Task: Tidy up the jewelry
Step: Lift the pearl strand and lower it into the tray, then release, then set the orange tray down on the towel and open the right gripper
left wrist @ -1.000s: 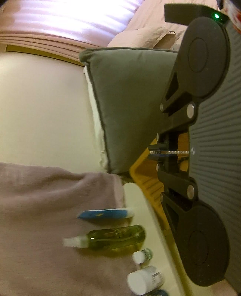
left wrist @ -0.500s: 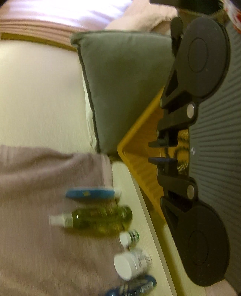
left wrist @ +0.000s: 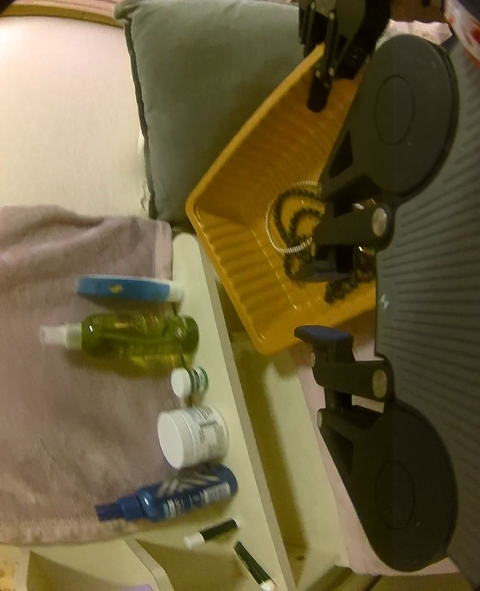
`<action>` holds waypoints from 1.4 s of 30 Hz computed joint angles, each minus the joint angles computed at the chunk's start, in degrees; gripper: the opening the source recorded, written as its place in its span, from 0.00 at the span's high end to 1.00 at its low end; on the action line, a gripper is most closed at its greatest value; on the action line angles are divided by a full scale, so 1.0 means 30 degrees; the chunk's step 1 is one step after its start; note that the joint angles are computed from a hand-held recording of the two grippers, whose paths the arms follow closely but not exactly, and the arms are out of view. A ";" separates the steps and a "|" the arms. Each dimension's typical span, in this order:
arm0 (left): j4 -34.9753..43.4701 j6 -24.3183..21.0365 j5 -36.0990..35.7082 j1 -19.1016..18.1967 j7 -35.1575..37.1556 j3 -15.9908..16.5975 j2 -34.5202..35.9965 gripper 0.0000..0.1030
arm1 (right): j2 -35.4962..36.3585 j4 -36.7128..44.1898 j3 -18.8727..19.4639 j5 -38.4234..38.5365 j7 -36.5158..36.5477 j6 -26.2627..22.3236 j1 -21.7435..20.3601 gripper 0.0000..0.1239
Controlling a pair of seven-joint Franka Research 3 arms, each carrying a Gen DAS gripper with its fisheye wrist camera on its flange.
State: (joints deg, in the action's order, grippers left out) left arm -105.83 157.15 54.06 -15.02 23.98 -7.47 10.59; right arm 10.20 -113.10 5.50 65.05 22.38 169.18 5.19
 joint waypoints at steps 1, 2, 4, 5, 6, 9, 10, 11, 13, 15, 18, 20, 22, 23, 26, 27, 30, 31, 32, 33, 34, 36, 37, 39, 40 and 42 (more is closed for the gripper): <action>-0.0119 -0.0128 0.0123 -0.0036 -0.0137 0.0034 -0.0087 0.74 | 0.0082 0.0089 -0.0081 -0.0154 0.0329 -0.0229 -0.0030 0.94; -0.0217 -0.0297 0.0119 -0.0033 -0.0169 0.0027 -0.0151 0.73 | 0.0173 0.0187 -0.0158 -0.0334 0.0689 -0.0464 -0.0069 0.94; -0.0409 -0.0538 0.0192 -0.0042 -0.0338 -0.0011 -0.0283 0.72 | 0.0320 0.0320 -0.0207 -0.0509 0.1065 -0.0735 -0.0170 0.94; -0.0473 -0.0710 0.0302 -0.0056 -0.0480 -0.0022 -0.0329 0.70 | 0.0381 0.0375 -0.0222 -0.0578 0.1257 -0.0888 -0.0229 0.94; -0.0546 -0.0847 0.0412 -0.0065 -0.0610 -0.0043 -0.0373 0.69 | 0.0448 0.0423 -0.0258 -0.0720 0.1529 -0.1025 -0.0270 0.94; -0.0725 -0.1251 0.0659 -0.0057 -0.0872 -0.0122 -0.0472 0.64 | 0.0648 0.0558 -0.0331 -0.1195 0.2329 -0.1383 -0.0413 0.94; -0.0816 -0.1423 0.0841 -0.0070 -0.1081 -0.0126 -0.0528 0.63 | 0.0686 0.0578 -0.0313 -0.1193 0.2432 -0.1499 -0.0498 0.94; -0.0912 -0.1525 0.0910 -0.0042 -0.1211 -0.0145 -0.0584 0.62 | 0.0733 0.0619 -0.0314 -0.1220 0.2588 -0.1639 -0.0570 0.94; -0.1142 -0.1741 0.1089 0.0001 -0.1615 -0.0183 -0.0732 0.59 | 0.0890 0.0797 -0.0342 -0.1331 0.2972 -0.1982 -0.0704 0.94; -0.1373 -0.2075 0.1275 0.0036 -0.1976 -0.0242 -0.0885 0.55 | 0.1049 0.0981 -0.0387 -0.1513 0.3497 -0.2346 -0.0811 0.94; -0.1770 -0.2537 0.1602 0.0112 -0.2564 -0.0347 -0.1156 0.48 | 0.1271 0.1207 -0.0385 -0.1560 0.4063 -0.2878 -0.1037 0.94; -0.2150 -0.2780 0.1872 0.0171 -0.3068 -0.0423 -0.1417 0.41 | 0.1368 0.1314 -0.0346 -0.1402 0.4122 -0.3201 -0.1209 0.94; -0.2484 -0.2981 0.1990 0.0262 -0.3539 -0.0519 -0.1630 0.39 | 0.1499 0.1447 -0.0294 -0.1169 0.3912 -0.3528 -0.1386 0.94; -0.2618 -0.3064 0.2002 0.0309 -0.3712 -0.0574 -0.1708 0.38 | 0.1548 0.1495 -0.0260 -0.0962 0.3750 -0.3671 -0.1480 0.94; -0.3116 -0.3299 0.2409 0.0395 -0.4579 -0.0710 -0.2046 0.32 | 0.1730 0.1674 -0.0206 -0.0484 0.3156 -0.4044 -0.1684 0.94; -0.3280 -0.3358 0.2560 0.0419 -0.4893 -0.0767 -0.2167 0.30 | 0.1802 0.1763 -0.0194 -0.0285 0.2960 -0.4263 -0.1777 0.94; -0.3790 -0.3577 0.2831 0.0528 -0.5600 -0.0926 -0.2555 0.23 | 0.2048 0.2118 -0.0273 0.0098 0.2691 -0.5154 -0.2064 0.94; -0.3968 -0.3780 0.2969 0.0538 -0.5911 -0.1000 -0.2714 0.21 | 0.2118 0.2225 -0.0305 0.0170 0.2651 -0.5399 -0.2135 0.94; -0.4180 -0.3945 0.3051 0.0560 -0.6216 -0.1072 -0.2891 0.20 | 0.2163 0.2305 -0.0324 0.0238 0.2549 -0.5652 -0.2207 0.94; -0.4382 -0.4036 0.3004 0.0602 -0.6387 -0.1140 -0.3044 0.19 | 0.2202 0.2367 -0.0331 0.0317 0.2418 -0.5761 -0.2239 0.94; -0.4590 -0.4101 0.2928 0.0654 -0.6528 -0.1199 -0.3193 0.17 | 0.2223 0.2379 -0.0323 0.0422 0.2203 -0.5811 -0.2264 0.94; -0.4997 -0.4438 0.2933 0.0694 -0.6890 -0.1364 -0.3475 0.15 | 0.2202 0.2315 -0.0315 0.0678 0.1832 -0.5827 -0.2297 0.94; -0.5170 -0.4646 0.2878 0.0701 -0.7006 -0.1452 -0.3586 0.14 | 0.2182 0.2279 -0.0316 0.0818 0.1707 -0.5835 -0.2306 0.93; -0.5500 -0.4945 0.2662 0.0718 -0.7153 -0.1595 -0.3767 0.12 | 0.2115 0.2192 -0.0309 0.1213 0.1383 -0.5882 -0.2353 0.83; -0.5687 -0.5098 0.2542 0.0712 -0.7231 -0.1668 -0.3869 0.12 | 0.2059 0.2112 -0.0286 0.1595 0.1091 -0.5779 -0.2382 0.73; -0.6015 -0.5317 0.2452 0.0714 -0.7488 -0.1782 -0.4033 0.10 | 0.1916 0.1953 -0.0204 0.2880 0.0148 -0.5770 -0.2563 0.39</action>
